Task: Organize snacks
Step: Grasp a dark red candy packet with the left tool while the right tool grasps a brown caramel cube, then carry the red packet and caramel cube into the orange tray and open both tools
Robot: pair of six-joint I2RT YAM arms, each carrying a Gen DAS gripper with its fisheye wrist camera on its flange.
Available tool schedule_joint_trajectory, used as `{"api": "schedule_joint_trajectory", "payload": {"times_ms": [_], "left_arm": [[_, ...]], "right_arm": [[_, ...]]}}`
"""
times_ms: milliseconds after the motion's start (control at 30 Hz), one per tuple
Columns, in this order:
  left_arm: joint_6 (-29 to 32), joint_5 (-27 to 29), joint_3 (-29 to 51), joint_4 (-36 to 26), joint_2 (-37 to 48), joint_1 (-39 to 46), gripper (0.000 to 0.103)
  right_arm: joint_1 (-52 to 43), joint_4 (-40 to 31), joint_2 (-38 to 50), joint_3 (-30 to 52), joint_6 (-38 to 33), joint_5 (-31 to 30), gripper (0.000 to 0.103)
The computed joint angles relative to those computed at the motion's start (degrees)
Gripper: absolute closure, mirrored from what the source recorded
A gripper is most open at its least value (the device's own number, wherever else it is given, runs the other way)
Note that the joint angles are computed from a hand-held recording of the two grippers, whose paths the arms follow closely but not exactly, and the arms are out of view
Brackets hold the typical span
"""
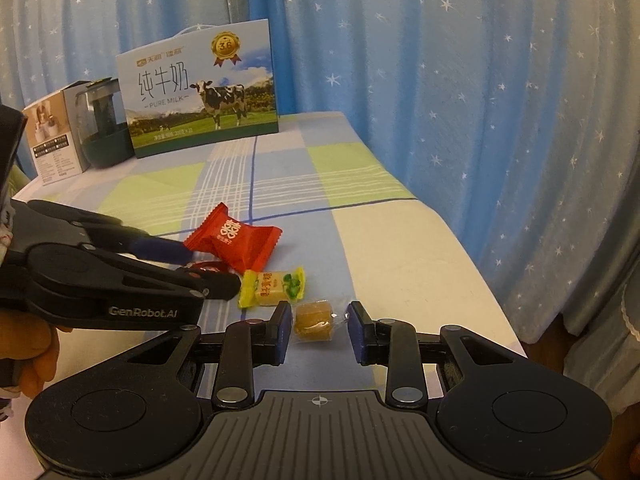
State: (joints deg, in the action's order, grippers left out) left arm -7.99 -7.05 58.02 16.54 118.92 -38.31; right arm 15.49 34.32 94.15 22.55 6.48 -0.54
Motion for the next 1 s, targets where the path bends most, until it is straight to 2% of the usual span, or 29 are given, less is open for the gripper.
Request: {"api": "schedule_joint_trajectory", "payload": {"times_ms": [67,200,500,800,1000], "left_arm": [[-0.22,-0.42,-0.85,-0.4,-0.89,-0.48,0.079],[-3.13,-1.81,-3.85,-1.31,-3.62,-1.8,0.08],[-16.08,-7.32,-13.96,-5.37,-14.55,-5.91,0.081],[-27.0,-14.33,-21.77,-17.01,-33.34,-9.79,0.081],[-32.22,-19.8,-24.06,-29.24,-48.36,-13.53,0.081]], "right_arm": [[0.16,-0.02,-0.27,-0.11,0.2,0.06,0.072],[0.78,-0.83,-1.35,-0.33,0.96,0.17,0.072],[3.18,-7.91,-9.01,-0.58,1.74,-0.01,0.072],[7.03,-23.59,-23.74,0.96,1.94,-0.32,0.072],[13.21,-36.17,-34.42,3.98,4.34,1.99,0.072]]}}
